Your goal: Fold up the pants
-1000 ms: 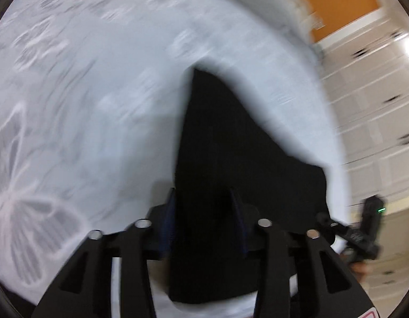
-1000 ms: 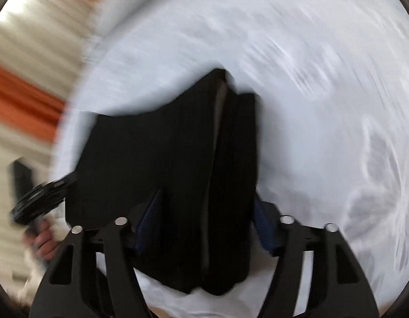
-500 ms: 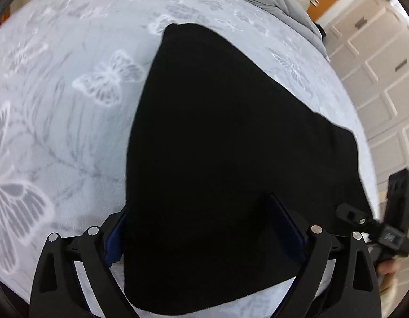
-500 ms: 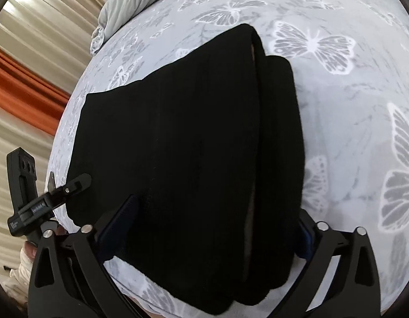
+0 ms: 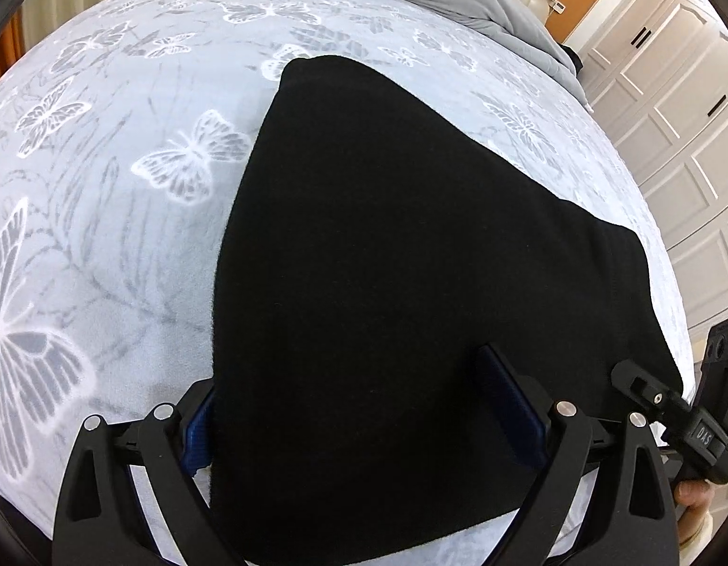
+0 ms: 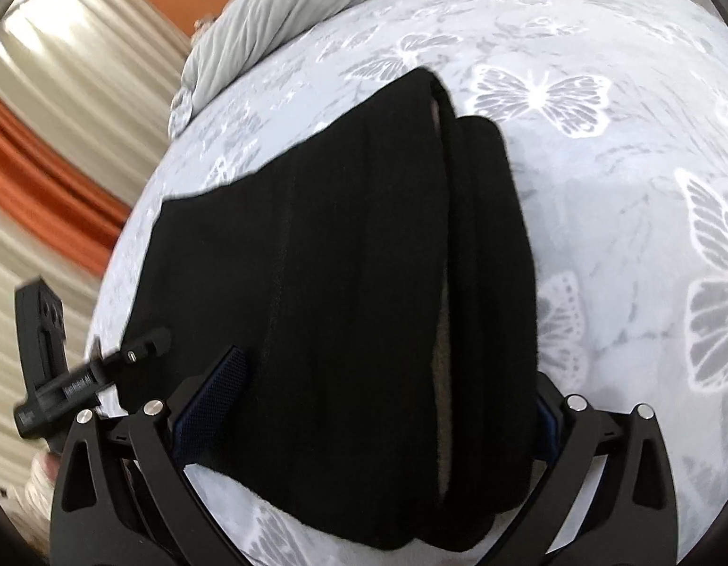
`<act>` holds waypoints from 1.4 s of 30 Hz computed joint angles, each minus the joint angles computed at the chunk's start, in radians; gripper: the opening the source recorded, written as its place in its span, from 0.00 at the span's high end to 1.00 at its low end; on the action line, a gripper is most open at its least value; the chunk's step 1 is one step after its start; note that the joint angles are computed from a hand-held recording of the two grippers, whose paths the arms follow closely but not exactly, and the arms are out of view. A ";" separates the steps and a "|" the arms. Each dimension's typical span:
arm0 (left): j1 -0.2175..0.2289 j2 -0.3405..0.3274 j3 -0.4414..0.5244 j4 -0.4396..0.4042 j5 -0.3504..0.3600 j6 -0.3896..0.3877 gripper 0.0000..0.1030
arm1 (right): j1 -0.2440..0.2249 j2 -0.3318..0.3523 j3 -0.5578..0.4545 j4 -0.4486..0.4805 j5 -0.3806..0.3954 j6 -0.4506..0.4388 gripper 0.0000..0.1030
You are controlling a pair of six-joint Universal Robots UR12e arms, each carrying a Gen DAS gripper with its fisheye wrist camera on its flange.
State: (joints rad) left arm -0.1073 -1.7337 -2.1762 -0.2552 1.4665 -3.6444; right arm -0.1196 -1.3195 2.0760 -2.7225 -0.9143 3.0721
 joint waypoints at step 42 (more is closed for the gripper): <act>-0.013 -0.071 0.057 0.146 -0.100 0.042 0.53 | 0.006 0.064 -0.055 0.052 0.236 0.064 0.61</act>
